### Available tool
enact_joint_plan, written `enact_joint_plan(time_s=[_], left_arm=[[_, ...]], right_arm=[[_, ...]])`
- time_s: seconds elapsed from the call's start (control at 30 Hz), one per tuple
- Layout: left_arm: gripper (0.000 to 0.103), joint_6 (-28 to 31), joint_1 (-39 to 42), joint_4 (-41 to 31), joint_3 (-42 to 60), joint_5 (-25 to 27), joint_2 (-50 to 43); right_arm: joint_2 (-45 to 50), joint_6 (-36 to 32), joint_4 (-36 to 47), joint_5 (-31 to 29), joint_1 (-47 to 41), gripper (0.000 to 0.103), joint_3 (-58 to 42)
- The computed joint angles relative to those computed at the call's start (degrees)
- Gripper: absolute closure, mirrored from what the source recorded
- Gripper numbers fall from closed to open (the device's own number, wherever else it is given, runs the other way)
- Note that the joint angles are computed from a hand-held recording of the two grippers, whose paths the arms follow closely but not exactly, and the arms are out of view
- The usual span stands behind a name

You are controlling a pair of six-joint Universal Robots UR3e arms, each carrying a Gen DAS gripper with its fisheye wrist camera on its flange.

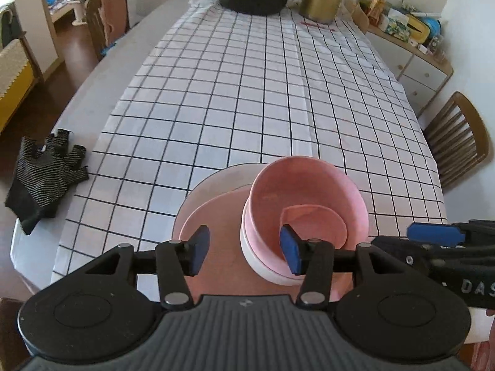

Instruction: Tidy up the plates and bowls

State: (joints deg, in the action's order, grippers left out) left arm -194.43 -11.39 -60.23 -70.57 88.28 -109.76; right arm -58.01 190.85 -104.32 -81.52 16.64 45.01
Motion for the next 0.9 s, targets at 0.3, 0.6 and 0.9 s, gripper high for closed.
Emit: enact_joint_plan(time_s=[0.3, 0.6, 0.9], left_arm=[[0.044, -4.34, -4.18, 4.52, -4.63, 3.99, 5.01], [0.024, -6.55, -11.89, 10.75, -7.49, 9.08, 8.34], [0.0, -8.31, -16.94, 15.28, -9.21, 12.82, 9.46]], right_arm=[[-10.71, -5.42, -9.09, 3.67, -2.75, 0.028, 15.13], [-24.93, -10.73, -20.43, 5.93, -6.02, 0.013, 32.74], [-38.41, -14.63, -29.35, 7.3, -10.97, 0.001, 48.53]])
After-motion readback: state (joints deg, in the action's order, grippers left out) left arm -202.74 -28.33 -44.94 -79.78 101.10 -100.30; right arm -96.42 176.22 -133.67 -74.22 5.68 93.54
